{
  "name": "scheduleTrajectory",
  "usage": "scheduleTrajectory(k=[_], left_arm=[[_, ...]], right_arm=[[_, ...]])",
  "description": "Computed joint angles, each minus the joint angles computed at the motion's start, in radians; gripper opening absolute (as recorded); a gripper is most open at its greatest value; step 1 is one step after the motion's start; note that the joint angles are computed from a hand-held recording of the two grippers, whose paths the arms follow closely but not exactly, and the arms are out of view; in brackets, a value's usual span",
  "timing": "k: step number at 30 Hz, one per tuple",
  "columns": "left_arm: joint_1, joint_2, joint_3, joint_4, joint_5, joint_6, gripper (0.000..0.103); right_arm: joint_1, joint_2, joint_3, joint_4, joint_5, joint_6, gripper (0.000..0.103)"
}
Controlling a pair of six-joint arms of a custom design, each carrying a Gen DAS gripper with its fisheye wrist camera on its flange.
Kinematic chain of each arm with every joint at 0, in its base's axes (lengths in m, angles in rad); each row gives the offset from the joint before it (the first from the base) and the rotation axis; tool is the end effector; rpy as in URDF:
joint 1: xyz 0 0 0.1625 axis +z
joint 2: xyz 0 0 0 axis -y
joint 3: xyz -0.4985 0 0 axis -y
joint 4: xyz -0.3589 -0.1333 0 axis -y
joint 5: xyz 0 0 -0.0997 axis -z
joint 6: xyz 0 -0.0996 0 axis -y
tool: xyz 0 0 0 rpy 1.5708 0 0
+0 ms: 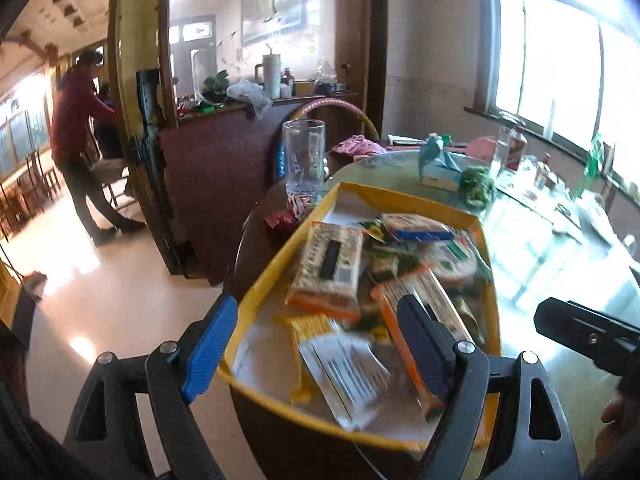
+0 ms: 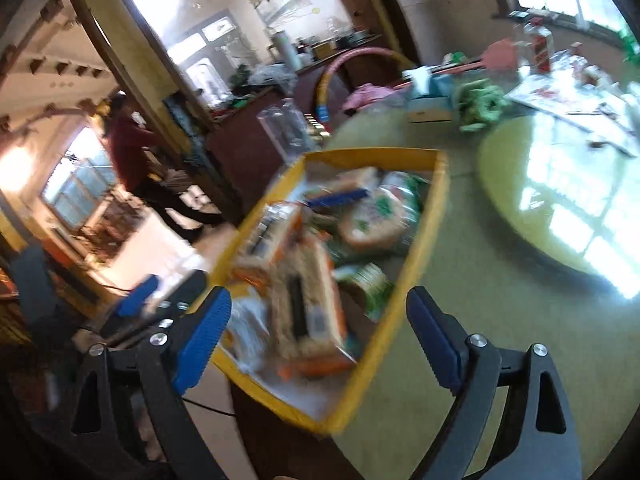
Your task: Organize snacks
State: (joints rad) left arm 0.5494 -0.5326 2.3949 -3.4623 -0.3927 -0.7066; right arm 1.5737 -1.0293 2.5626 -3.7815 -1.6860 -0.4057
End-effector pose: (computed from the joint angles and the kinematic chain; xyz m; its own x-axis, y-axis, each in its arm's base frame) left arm -0.2466 -0.4152 0.0367 -0.7230 -0.1014 -0.6834 0.5037 0.5997 -0.6218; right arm 0.1230 -0.4097 0.2164 -0.9120 -0.2440 0.3297 -0.3942 0.7432 -0.5405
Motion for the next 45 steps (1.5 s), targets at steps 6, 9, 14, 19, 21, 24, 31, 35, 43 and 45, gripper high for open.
scheduleTrajectory(k=[6,9,14,19,21,24,31,35,43,45], left_arm=[[-0.046,-0.030,0.011,0.121,-0.008,-0.091,0.082],[-0.062,-0.048,0.025,0.162,-0.016,-0.145,0.082],[-0.068,-0.060,0.036,0.197,-0.028,-0.191,0.082],[-0.072,-0.065,0.049,0.217,-0.014,-0.222,0.082],[-0.072,-0.066,0.049,0.229,-0.009,-0.237,0.082],[-0.065,-0.068,0.050,0.229,-0.009,-0.232,0.082],[-0.058,-0.068,0.063,0.222,-0.015,-0.235,0.082],[-0.059,-0.074,0.067,0.230,-0.015,-0.243,0.082],[-0.061,-0.081,0.068,0.257,-0.018,-0.263,0.082],[-0.060,-0.080,0.069,0.255,-0.017,-0.265,0.082]], right_arm=[[-0.015,0.009,0.075,-0.102,0.004,-0.027,0.089],[-0.007,0.020,0.092,-0.149,-0.008,-0.034,0.089],[0.017,0.044,0.131,-0.247,-0.035,-0.068,0.089],[0.048,0.065,0.133,-0.274,-0.074,-0.069,0.089],[0.055,0.069,0.135,-0.281,-0.080,-0.074,0.089],[0.073,0.088,0.130,-0.303,-0.108,-0.065,0.089],[0.076,0.102,0.102,-0.258,-0.146,-0.033,0.089],[0.081,0.111,0.099,-0.257,-0.157,-0.029,0.089],[0.096,0.121,0.102,-0.265,-0.164,-0.027,0.089],[0.096,0.120,0.102,-0.264,-0.164,-0.028,0.089]])
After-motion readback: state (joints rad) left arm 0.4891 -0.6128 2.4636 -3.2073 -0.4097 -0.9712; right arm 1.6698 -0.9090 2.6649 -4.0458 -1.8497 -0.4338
